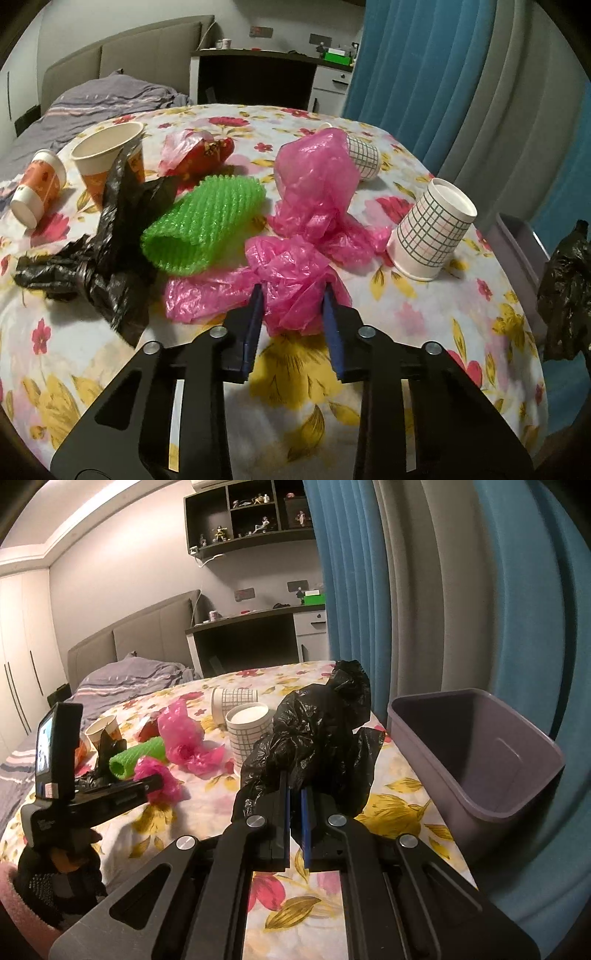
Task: Collect trash
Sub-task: 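Grasp the black plastic bag with the right tool while the left tool grasps the pink bag, then carry both bags to the grey bin and open both tools over it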
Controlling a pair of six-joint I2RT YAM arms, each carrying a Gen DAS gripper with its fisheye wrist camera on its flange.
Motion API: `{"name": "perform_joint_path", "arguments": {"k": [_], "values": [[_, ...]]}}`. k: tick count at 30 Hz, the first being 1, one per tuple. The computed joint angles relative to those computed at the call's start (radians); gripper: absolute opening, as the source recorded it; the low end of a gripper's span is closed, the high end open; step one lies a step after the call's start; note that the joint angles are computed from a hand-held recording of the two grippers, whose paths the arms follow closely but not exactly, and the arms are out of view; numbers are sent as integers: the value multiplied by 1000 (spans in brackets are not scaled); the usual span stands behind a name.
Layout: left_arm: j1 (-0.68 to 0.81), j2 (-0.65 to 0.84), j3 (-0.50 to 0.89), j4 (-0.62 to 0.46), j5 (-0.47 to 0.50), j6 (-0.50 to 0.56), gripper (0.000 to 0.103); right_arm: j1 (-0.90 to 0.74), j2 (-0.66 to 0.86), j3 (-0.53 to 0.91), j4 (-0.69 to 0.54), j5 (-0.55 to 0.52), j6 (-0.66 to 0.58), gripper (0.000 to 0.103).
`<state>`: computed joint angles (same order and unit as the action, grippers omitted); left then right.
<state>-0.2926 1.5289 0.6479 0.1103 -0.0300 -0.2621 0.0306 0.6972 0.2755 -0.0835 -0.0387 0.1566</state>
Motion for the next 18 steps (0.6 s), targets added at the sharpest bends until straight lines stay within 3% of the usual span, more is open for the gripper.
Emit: {"name": "perform_joint_path", "arguments": {"k": [5,11,18], "values": [[-32,-143,-90,14,-12,-13,26,-29,-36,-3,-21,-41,-5,6],[-131,-399,-158,-58,-90,-27,26,-84,-101,-4,-72,-105,-31,6],[-263,-454,-99,-113,-201,-15,26,-134,-193,2,-141,-154,-46,6]]}}
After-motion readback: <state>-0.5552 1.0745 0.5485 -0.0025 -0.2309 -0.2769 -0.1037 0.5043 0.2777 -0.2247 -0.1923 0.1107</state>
